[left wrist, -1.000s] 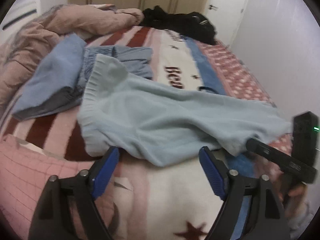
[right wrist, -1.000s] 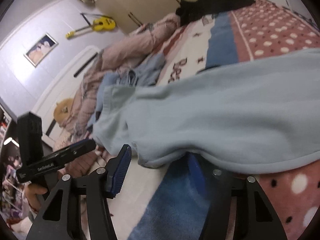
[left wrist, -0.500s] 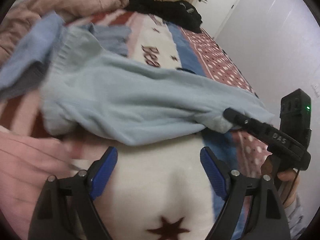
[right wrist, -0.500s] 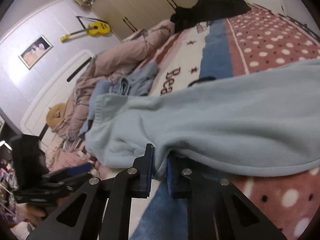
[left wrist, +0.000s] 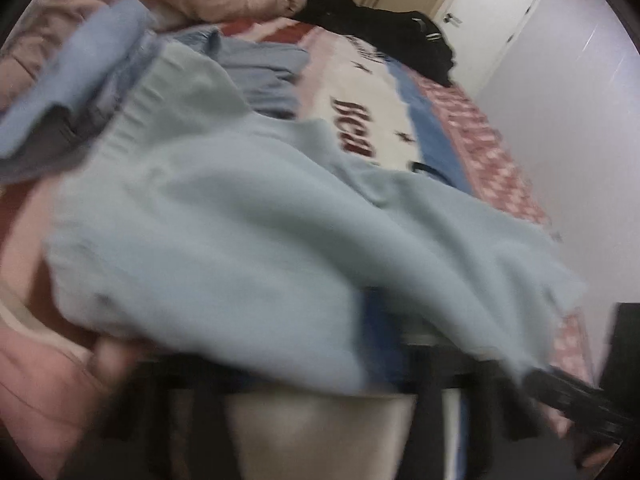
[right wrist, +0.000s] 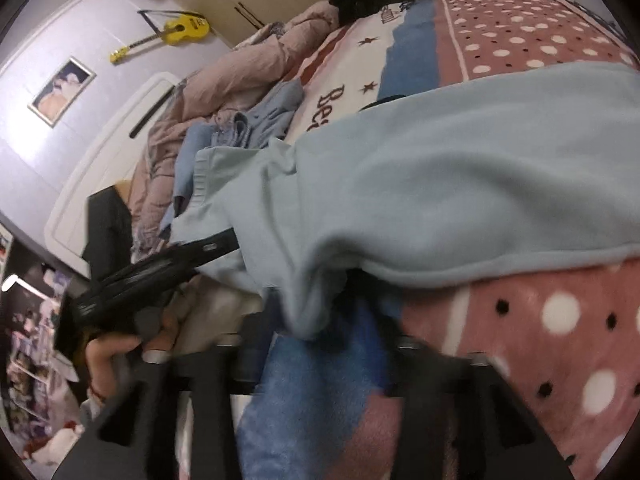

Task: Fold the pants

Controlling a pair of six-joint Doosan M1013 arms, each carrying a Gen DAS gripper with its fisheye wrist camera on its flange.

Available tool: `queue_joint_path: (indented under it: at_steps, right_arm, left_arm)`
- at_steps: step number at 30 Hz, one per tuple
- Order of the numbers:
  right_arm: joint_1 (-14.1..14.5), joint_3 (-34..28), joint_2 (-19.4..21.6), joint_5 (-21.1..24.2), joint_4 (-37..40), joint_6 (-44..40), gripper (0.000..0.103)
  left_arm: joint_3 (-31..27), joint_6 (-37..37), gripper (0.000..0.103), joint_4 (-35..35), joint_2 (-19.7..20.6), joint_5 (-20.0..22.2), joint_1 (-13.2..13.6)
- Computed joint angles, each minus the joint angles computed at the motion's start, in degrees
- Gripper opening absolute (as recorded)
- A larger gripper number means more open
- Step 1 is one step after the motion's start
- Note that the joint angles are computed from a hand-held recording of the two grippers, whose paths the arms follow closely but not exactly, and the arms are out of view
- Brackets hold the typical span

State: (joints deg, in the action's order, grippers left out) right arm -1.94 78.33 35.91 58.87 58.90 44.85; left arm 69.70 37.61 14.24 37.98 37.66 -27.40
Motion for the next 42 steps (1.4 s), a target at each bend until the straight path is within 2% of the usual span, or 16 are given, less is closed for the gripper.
queue_joint_path:
  at_steps: [3,7,10,12,13,16,19,20,22,24,26,27,28,31,33,42]
  right_arm:
    - [-0.2,0.6,-0.5,-2.3,0.5,0.6,0.043]
    - [-0.8,-0.8,0.7,-0.7,2.9,2.4,0.043]
    - [-0.7,-1.2,1.2,-1.6,2.7,3.6,0.041]
    - [-0.4,-1.1,1.0,-3.8,2.0,4.0,0.019]
    - [-0.4,-1.2,1.1,-4.1,2.0,4.2,0.005]
    - [-0.5,-0.2,0.3,-7.3,3.1,3.6,0.002]
    - [-1.5,1.1,-1.1,-12.5,3.6,2.8,0.001]
    - [-2.1,0.9,-1.0,-11.1,4.2,3.1,0.002]
    - [-3.2,0.4,-0.6,-5.4,5.9,1.5,0.004]
    - [-2.9,0.1,-0.9,-0.7,3.3,-1.4,0.01]
    - [-2.7,1.1,-1.4,2.7,4.3,-5.7,0.048]
    - [-2.3,1.9,-1.7,4.3,4.9,-8.2,0.052]
    - [-1.9,2.6,-2.1,4.7,4.8,-10.4,0.052]
    - [0.1,5.4,-4.2,-0.3,3.1,-18.2,0.052]
    - [0.9,6.3,-4.7,-1.2,3.3,-21.2,0.052]
    - [2.4,6.0,-4.2,-3.0,6.7,-24.0,0.049]
  left_arm:
    - [0.5,1.3,0.006,-0.1,-0.5,-0.3,0.7]
    - [1.9,-0.4,0.005,6.8,-2.5,-0.6,0.1]
    - [2.6,-1.2,0.005,10.5,-3.8,0.3,-0.1]
    - [3.2,-0.5,0.005,9.1,-4.5,0.0,0.3]
    - [3.3,0.1,0.005,8.9,-4.7,0.2,0.4]
    - [2.8,0.1,0.005,12.0,-4.5,2.5,-0.5]
    - [3.5,-0.9,0.005,14.1,-4.9,3.6,-1.1]
    - [3.9,0.5,0.005,12.2,-5.2,2.8,-1.0]
    - [4.3,4.0,0.004,9.3,-5.4,2.1,-1.0]
    - [4.2,4.6,0.004,9.5,-5.4,2.6,-1.3]
    - [4.2,4.3,0.004,9.3,-5.4,2.4,-1.2]
    - [4.2,4.3,0.004,9.0,-5.5,2.4,-1.2]
    - [4.1,4.5,0.004,8.8,-5.4,2.4,-1.1]
    - [4.1,4.8,0.004,8.9,-5.5,2.7,-1.2]
    - [4.1,4.7,0.004,8.9,-5.5,2.6,-1.2]
    - [4.1,5.0,0.004,8.2,-5.4,2.3,-1.1]
